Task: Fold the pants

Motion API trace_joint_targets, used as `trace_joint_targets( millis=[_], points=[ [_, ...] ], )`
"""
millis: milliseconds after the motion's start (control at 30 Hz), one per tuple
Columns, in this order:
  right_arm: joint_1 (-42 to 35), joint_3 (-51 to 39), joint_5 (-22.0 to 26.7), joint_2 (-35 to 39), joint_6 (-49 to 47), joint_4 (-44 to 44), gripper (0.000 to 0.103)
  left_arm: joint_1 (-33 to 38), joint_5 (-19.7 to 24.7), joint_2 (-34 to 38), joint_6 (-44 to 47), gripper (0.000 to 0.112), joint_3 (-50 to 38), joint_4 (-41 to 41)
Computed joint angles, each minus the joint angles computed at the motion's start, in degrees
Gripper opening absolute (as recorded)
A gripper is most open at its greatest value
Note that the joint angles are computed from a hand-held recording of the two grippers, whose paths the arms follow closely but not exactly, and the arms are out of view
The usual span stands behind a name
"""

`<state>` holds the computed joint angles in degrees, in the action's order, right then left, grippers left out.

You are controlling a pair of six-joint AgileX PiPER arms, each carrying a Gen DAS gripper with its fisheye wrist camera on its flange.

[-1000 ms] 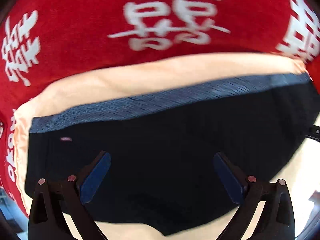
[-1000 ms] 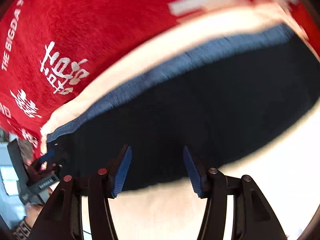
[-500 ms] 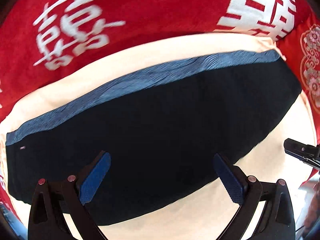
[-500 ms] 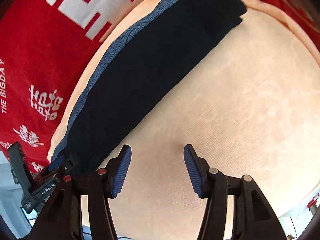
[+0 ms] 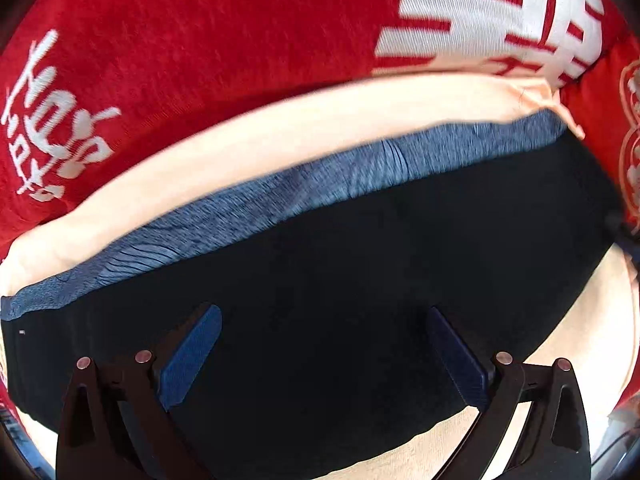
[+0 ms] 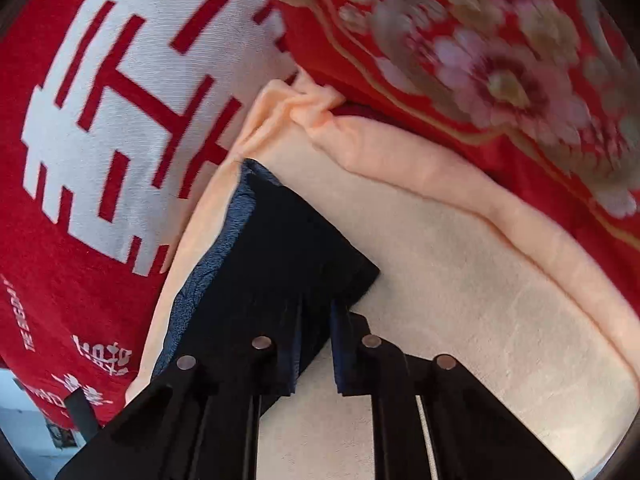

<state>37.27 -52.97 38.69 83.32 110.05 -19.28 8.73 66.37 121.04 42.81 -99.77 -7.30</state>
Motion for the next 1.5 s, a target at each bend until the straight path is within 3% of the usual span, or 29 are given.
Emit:
trace_joint_targets(
  millis=[133,200,267,300,333,400,533,667,733,833,933,1033,1100,1300,1500],
  points=[
    [1.0,-13.5,11.5,6.8,-16.0,-0.9,0.013,-0.7,-2.3,-1.5,-0.6,0.103,3.1,0.3],
    [-1.8,-10.0,8.7,6.5,-19.9,5.1,0.013,-0.9,-1.6,-1.1,-1.7,0.103,2.5,0.7],
    [-4.4,-1.4,-0.3,3.5,-18.5,10.8,0.016,-1.8,-1.3,-0.3,-3.5,0.103,1.9,1.3],
    [-4.2,0.8,-2.6,1.5,-15.5,10.3,0.019,-2.3,-1.5,-0.2,-4.0,0.103,2.0,1.5],
    [-3.9,1.1,-2.6,1.0,-14.2,9.5,0.022,-2.6,-2.0,-0.3,-4.1,0.103,2.3,1.6],
    [-2.0,-0.4,0.9,0.8,-13.7,9.2,0.045,-2.7,-2.5,-0.6,-4.0,0.103,2.9,1.6],
    [1.3,-0.2,-2.0,-0.1,-11.0,10.9,0.046,-3.7,-1.4,0.3,-6.4,0.103,1.6,1.9],
    [5.9,-3.3,0.6,1.1,-3.1,4.5,0.046,-2.1,-0.3,-0.6,-5.6,0.103,0.3,1.0],
    [6.0,-6.9,2.1,2.9,-3.6,1.6,0.046,-2.4,-0.2,-0.1,-6.7,0.103,-1.6,0.2],
    [1.5,-12.4,-1.7,8.5,-13.9,4.3,0.046,-3.1,0.2,1.9,-9.5,0.103,-4.9,0.6],
    [-3.7,-18.0,-8.3,16.2,-30.2,15.1,0.046,-4.5,1.2,4.6,-13.0,0.103,-6.6,2.6],
    [-6.9,-25.4,-8.9,24.8,-47.0,27.1,0.046,-5.0,-1.0,4.0,-14.0,0.103,-4.1,2.8],
    [-7.8,-29.5,-6.5,28.7,-50.8,28.2,0.046,-4.6,-2.3,2.9,-13.1,0.103,-2.3,2.5],
    [-8.5,-30.1,0.2,27.4,-37.3,15.9,0.046,-3.9,-3.5,0.6,-12.2,0.103,1.2,1.7],
    [-6.6,-17.8,-5.4,17.7,-33.4,19.8,0.046,-4.1,-3.5,0.4,-12.5,0.103,1.5,1.8]
  ],
)
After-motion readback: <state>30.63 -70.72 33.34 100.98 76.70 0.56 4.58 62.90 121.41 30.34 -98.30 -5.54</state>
